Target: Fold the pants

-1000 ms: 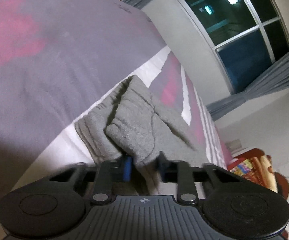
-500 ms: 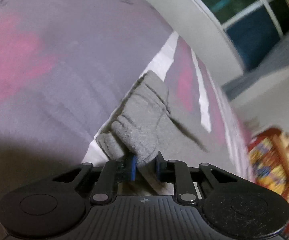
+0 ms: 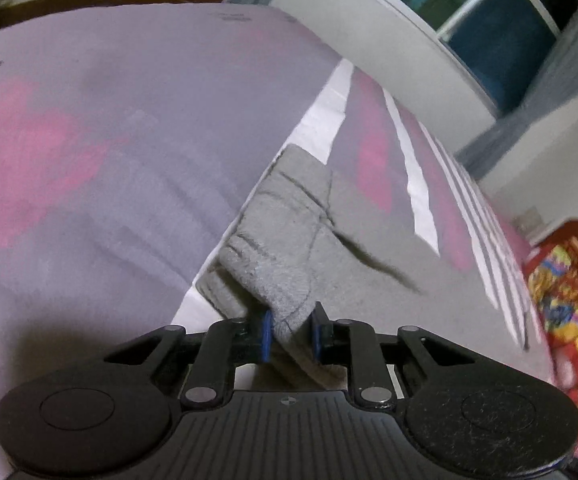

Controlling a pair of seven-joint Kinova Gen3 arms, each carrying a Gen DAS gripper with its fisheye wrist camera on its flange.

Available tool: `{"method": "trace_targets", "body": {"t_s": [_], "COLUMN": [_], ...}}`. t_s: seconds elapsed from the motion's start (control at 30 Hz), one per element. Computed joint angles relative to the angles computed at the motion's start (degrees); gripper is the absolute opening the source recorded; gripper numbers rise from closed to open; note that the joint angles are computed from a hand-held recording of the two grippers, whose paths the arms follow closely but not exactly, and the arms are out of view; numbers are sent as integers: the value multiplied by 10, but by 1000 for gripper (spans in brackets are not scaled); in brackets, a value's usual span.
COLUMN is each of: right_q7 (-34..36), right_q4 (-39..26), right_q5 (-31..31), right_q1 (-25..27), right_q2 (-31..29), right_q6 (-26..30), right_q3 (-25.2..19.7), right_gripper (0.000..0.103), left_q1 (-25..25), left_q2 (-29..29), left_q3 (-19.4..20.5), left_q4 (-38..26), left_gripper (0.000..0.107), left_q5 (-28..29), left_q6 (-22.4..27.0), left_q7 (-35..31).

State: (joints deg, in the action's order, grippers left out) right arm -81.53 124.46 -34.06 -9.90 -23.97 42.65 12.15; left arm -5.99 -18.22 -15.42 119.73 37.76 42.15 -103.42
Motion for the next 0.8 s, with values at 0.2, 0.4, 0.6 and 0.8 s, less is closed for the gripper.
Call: {"method": "trace_targets", "body": {"t_s": [0.2,0.4,0.6,0.8], "right_q7": [-63,-167,-220,-122], "right_q4": [-3,-72,-178,-157], "right_q5": [79,219,350,267], "right_q1": [43,89,199,148], "right_q2": [-67,-4,144,113], "right_q6": [-44,-71,14,12], "right_q3": [-53,-111,-250,-141], "right_gripper": [60,63,57,9], "left_q1": [-18,-52,5,39], "left_q2": [-60,-3,10,11], "left_q3": [74,171,126,79], "left_q4": [-4,-34,-26,-15], "left_gripper": [27,47,51,51], "left_q5": [-88,-190,-192,-163], "left_q6": [-21,1,-23,-31], "left_q7": [132,258,266,216]}}
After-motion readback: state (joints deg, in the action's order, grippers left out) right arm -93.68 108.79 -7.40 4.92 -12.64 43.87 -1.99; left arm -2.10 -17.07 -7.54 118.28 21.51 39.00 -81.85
